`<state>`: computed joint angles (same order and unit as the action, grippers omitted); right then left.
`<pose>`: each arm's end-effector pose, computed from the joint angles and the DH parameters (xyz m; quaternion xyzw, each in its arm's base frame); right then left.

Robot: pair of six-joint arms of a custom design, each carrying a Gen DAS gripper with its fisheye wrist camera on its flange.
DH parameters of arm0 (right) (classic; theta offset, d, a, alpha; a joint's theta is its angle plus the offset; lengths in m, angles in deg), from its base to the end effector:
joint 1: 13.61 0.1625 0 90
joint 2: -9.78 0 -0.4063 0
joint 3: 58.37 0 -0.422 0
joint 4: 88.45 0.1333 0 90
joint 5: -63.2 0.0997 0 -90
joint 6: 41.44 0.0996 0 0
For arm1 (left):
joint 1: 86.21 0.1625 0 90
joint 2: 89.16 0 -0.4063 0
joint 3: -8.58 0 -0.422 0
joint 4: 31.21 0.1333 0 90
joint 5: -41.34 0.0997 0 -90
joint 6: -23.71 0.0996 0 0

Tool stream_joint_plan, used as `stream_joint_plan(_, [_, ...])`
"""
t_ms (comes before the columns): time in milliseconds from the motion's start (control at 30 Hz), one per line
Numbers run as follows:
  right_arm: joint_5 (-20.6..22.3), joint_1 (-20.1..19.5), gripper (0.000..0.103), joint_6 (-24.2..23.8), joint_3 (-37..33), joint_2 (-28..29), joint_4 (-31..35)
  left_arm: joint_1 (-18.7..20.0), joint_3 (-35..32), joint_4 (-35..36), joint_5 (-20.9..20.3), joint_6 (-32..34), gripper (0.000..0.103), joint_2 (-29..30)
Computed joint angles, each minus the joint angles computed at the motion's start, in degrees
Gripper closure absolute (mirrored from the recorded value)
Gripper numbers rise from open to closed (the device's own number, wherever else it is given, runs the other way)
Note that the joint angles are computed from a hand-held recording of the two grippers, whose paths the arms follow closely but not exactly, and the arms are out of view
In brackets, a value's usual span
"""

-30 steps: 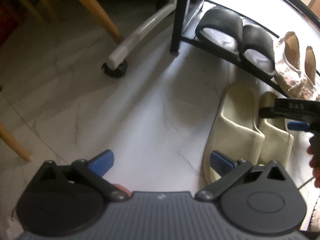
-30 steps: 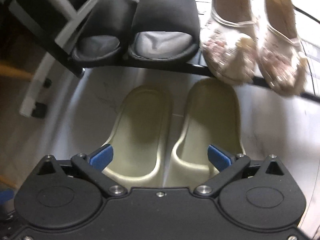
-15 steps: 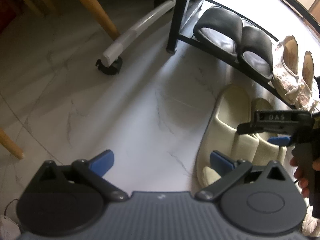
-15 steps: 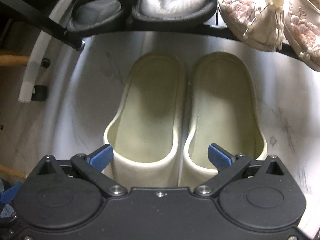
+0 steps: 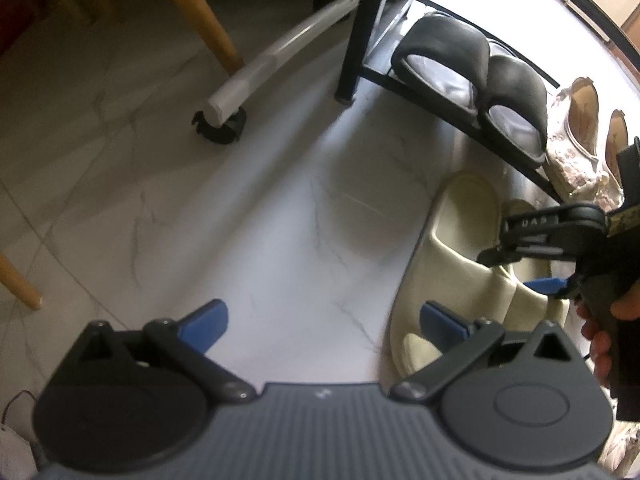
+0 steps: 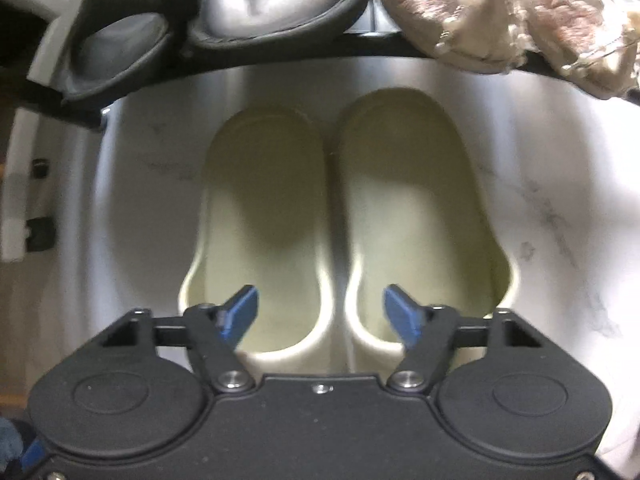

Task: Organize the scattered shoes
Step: 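Close the right tool on both cream slide heels and lift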

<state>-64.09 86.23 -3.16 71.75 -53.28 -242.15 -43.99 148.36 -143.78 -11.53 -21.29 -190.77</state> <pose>0.1477 -0.4245 0.0511 -0.2236 -0.9204 0.1049 0.3031 -0.1105 -0.3614 0.1964 0.0660 0.9379 -0.1397 0.3107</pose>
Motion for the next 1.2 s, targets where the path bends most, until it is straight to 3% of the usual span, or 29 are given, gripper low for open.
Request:
stream_joint_plan(100, [-0.83, 0.02, 0.043, 0.42, -1.39, 0.74, 3.66, -0.24, 0.03, -0.2, 0.09, 0.35, 0.001, 0.17])
stream_joint_plan(367, [-4.23, 1.25, 0.042, 0.41, -5.83, 5.16, 11.42, 0.24, -0.17, -0.25, -0.07, 0.22, 0.001, 0.53])
stream_joint_plan(433, [-4.83, 1.85, 0.051, -1.21, -6.0, 5.6, 11.1, 0.29, -0.19, -0.25, -0.04, 0.17, 0.001, 0.65])
stream_joint_plan(533, [-5.89, 3.05, 0.073, -2.81, -5.55, 5.78, 9.59, 0.69, -0.39, -0.46, 0.0, 0.23, 0.001, 1.19])
stream_joint_plan(567, [-6.18, 3.38, 0.085, -2.6, -5.28, 5.65, 9.18, 0.81, -0.43, -0.6, 0.0, 0.29, 0.001, 1.27])
stream_joint_plan(967, [-8.53, 8.13, 0.088, -2.85, 1.53, 2.0, 0.4, 1.34, -0.38, -0.63, 0.78, -0.28, 0.001, 1.88])
stream_joint_plan(1067, [-12.71, 11.2, 0.089, -0.69, 3.86, 1.85, -2.28, 1.19, -0.13, -1.1, 1.13, -0.31, 0.001, 1.89])
stream_joint_plan(1200, [-13.53, 13.63, 0.089, 1.84, 7.03, -0.44, -5.34, 0.62, 0.53, -2.08, 1.58, 0.3, 0.001, 1.69])
